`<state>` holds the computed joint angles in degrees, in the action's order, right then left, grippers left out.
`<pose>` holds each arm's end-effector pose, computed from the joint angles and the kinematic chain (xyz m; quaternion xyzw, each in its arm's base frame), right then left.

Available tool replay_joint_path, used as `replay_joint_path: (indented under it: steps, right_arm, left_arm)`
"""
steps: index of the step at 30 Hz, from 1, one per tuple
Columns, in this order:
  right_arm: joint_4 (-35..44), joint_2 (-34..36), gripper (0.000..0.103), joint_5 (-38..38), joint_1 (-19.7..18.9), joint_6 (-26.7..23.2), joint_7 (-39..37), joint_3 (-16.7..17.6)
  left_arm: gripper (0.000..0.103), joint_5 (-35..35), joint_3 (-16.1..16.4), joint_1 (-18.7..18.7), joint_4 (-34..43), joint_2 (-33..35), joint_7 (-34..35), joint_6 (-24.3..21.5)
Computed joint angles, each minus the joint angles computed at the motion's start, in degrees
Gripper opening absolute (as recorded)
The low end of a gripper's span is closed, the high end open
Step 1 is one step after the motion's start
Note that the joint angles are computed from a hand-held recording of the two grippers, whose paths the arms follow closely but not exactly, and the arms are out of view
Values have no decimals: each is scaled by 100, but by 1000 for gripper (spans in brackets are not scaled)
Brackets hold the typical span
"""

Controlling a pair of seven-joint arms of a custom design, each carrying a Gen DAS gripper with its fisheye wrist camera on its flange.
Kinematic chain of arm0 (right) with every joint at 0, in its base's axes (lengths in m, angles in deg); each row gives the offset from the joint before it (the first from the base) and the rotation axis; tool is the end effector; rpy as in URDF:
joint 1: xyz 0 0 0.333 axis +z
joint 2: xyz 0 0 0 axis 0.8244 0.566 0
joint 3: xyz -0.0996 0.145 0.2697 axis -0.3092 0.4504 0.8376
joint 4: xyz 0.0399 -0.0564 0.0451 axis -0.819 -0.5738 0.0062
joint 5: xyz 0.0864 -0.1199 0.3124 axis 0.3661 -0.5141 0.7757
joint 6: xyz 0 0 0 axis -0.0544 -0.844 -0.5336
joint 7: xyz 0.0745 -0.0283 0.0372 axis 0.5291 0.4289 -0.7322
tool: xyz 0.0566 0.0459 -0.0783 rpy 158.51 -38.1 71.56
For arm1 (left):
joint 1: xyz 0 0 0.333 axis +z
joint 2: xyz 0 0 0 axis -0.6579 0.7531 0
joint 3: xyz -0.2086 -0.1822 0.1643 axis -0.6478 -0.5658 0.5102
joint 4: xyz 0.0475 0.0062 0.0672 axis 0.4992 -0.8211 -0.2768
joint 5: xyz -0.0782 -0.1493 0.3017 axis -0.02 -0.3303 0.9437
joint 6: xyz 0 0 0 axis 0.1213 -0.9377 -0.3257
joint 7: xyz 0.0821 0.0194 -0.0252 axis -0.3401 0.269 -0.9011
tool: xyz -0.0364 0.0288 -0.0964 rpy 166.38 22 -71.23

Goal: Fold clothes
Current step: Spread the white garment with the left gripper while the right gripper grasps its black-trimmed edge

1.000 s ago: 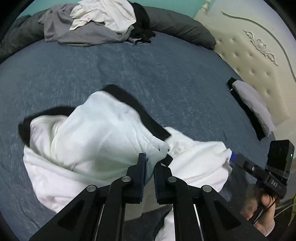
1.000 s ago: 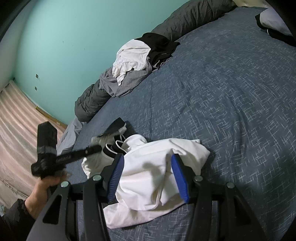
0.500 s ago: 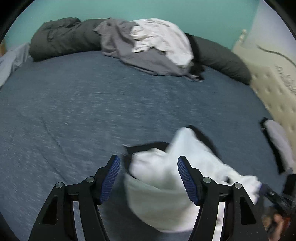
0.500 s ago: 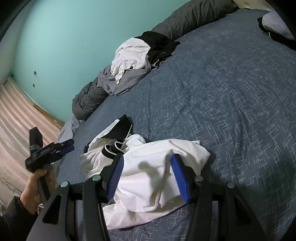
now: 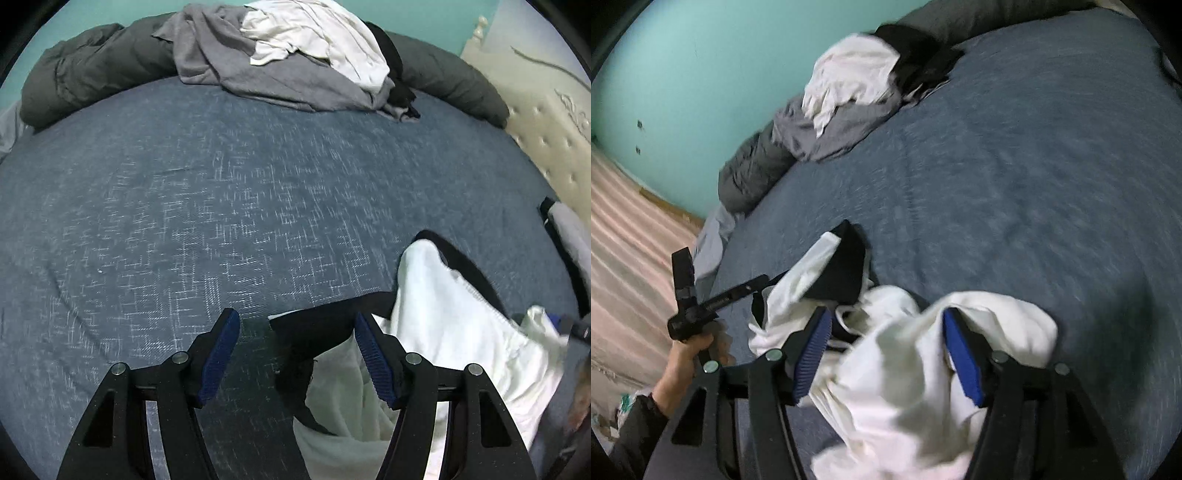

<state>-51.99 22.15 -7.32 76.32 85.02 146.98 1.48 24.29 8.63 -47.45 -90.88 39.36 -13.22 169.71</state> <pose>0.4462 0.1942 0.5504 -0.7061 0.5854 0.1151 0.3814 0.4140 -0.1304 0.5294 -0.7202 0.6419 -0.2207 0.1436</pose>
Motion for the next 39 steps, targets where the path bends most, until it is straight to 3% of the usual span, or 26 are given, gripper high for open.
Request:
replay_joint_path:
  steps: [2,5,8,10,12,17,23,29,30,31,33,35,39]
  right_arm:
    - [582,408,65,-399,-23,-367,324,55]
    - [1117,756,66,-953,-60,-454,750,198]
    - [1214,686,66,-1467,-90,-242,1074,279]
    - [1137,553,66,-1745,-101,-147,1215,294]
    - [1052,453,66,-2021,-87,9,1299,305]
    - [1615,948,66,-1594,13,-459,871,280]
    - [2626,1917,66,-2178,59,-1022,1385,513]
    - [3090,2415,65,-2770,159,-1299,1267,664]
    - [3059,2419,60,-2919,195,-1262,1284,658]
    - [2998,2399,47,-2926,189,-1228,1270,665]
    - [2838,2325,40,-2742,124,-1170,1181,686]
    - [2690,2232,25,-2685,100,-1077,1024,695]
    - [2533,2067,14,-2893,143,-976,880,675]
  left_arm:
    - [64,-68,37,-63,4,67,120,44]
    - [60,-266,121,-139,-82,52,294,156]
    - [48,-447,179,-168,-201,-6,413,284]
    - [46,-456,144,-127,-244,-43,374,340]
    - [46,-489,136,-117,-264,-66,346,369]
    - [50,-612,162,-116,-154,-26,375,313]
    - [53,-649,208,-104,12,177,526,345]
    - [54,-588,164,-83,125,306,644,313]
    - [55,-610,170,-71,110,272,615,341]
    - [60,-644,181,-55,78,215,567,383]
    - [63,-636,196,-30,84,169,564,391]
    - [63,-460,141,56,183,203,508,275]
    - [63,-496,159,-31,388,442,676,70]
